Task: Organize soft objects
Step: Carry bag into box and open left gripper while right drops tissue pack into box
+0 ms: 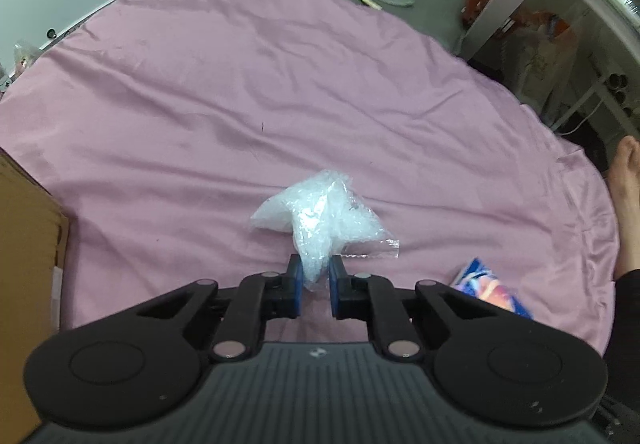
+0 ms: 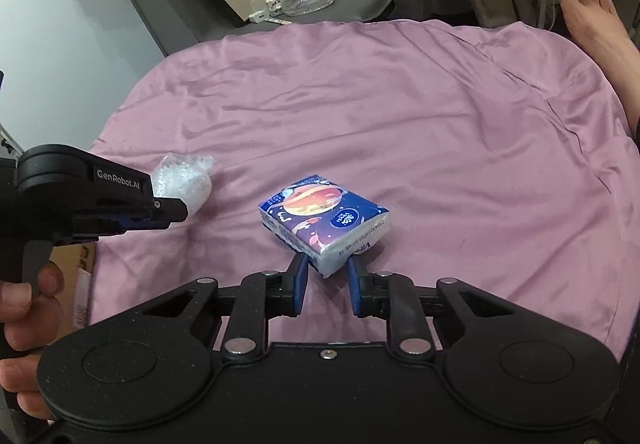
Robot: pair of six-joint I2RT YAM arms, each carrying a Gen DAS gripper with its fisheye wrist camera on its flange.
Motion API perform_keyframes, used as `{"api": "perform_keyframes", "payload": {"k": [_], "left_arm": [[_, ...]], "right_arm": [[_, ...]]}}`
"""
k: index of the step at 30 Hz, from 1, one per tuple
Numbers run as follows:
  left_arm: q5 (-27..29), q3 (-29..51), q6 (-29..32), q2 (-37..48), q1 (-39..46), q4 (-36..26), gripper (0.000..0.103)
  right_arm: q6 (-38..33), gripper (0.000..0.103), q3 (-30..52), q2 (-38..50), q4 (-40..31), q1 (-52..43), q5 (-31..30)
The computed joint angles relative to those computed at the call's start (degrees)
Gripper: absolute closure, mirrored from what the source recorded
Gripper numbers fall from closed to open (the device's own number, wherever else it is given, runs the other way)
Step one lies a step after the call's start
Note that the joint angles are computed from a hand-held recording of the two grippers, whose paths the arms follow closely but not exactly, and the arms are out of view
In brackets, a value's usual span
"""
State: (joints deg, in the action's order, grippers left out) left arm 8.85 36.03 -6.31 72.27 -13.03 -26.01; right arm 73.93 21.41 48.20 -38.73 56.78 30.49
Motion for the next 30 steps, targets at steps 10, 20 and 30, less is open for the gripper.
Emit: {"api": "perform_keyframes", "payload": {"k": [10,20,30], "left_arm": [[6.52,2.1,5.43,-8.71,6.46,-10.06,0.092],[13.27,5.34,16.03,-13.81,17.36,-20.73,0.092],[18.02,7.26,26.49,-15.18,29.64,-27.06,0.092]], "right_arm": [[16.57,0.089,3.79,-0.31,-9.22,13.85,6.89],[22.21,0.097,6.88,5.41,-10.69,19.92,8.21],[13.22,0.043,3.74,7.68,-3.4,13.28,6.28]]}}
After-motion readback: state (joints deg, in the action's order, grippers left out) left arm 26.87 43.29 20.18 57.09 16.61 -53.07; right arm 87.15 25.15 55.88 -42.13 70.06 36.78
